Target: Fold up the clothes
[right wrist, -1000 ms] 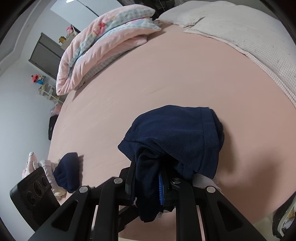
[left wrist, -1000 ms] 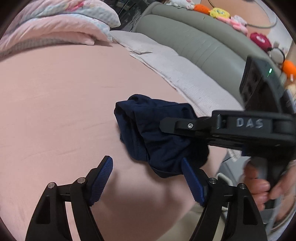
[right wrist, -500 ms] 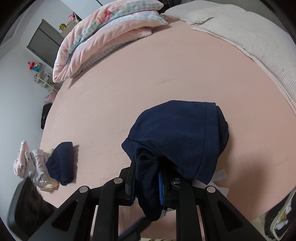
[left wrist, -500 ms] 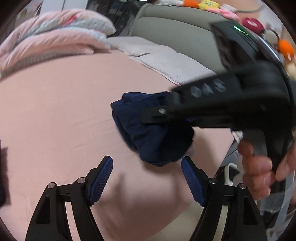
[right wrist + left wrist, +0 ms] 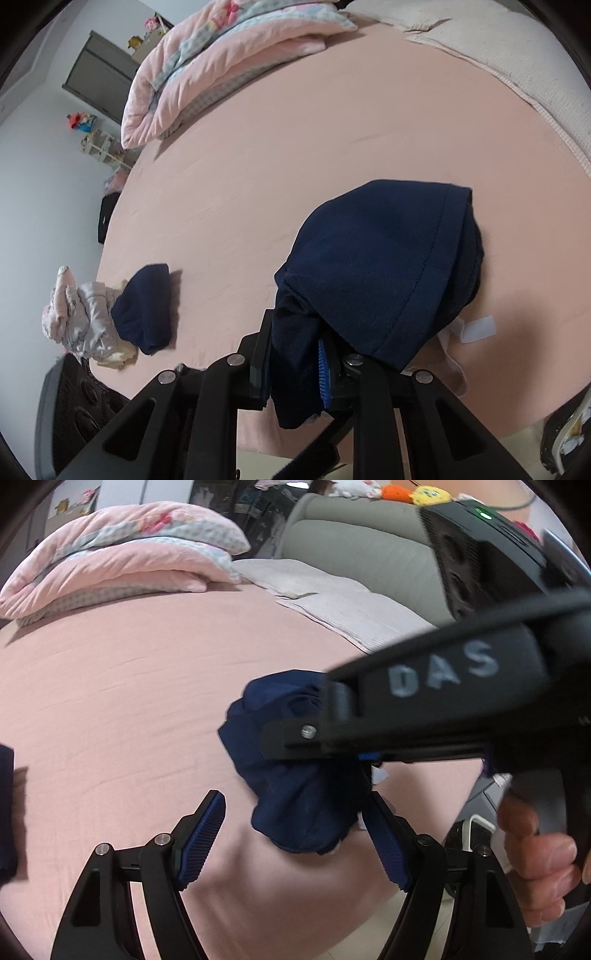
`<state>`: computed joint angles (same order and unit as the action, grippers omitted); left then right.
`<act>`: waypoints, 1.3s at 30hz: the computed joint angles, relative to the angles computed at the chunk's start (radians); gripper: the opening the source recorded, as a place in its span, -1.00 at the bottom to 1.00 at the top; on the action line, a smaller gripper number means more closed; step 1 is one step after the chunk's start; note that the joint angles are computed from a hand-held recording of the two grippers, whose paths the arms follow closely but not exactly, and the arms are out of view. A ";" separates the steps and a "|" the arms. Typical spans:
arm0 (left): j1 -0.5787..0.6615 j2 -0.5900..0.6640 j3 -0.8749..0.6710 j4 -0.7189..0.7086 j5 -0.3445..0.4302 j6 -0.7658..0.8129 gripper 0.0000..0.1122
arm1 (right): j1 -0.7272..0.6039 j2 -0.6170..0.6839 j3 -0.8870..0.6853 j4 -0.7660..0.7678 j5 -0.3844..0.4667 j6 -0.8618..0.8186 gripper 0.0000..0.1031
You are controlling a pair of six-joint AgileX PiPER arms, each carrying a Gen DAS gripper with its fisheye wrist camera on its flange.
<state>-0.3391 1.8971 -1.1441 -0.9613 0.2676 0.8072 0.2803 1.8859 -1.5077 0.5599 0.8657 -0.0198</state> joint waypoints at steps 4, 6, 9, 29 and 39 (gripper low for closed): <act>0.034 0.013 0.004 -0.113 0.023 0.106 0.01 | 0.008 0.003 -0.006 0.002 0.006 -0.005 -0.62; 0.034 0.018 0.002 -0.082 0.023 0.081 -0.22 | 0.008 0.003 -0.009 0.002 0.009 -0.009 -0.62; 0.039 0.038 -0.019 -0.018 0.042 0.020 -0.53 | 0.005 0.003 -0.013 -0.007 0.013 -0.011 -0.62; 0.113 0.109 -0.087 0.121 0.079 -0.086 -0.61 | -0.075 -0.054 -0.004 -0.124 0.058 -0.007 -0.06; 0.100 0.075 -0.056 0.248 0.098 -0.266 -0.61 | -0.118 -0.054 0.045 -0.202 0.021 0.038 -0.05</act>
<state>-0.2387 1.9718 -1.2005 -0.7130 0.3656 0.5410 0.1622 1.8323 -1.4626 0.3577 0.8868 0.0186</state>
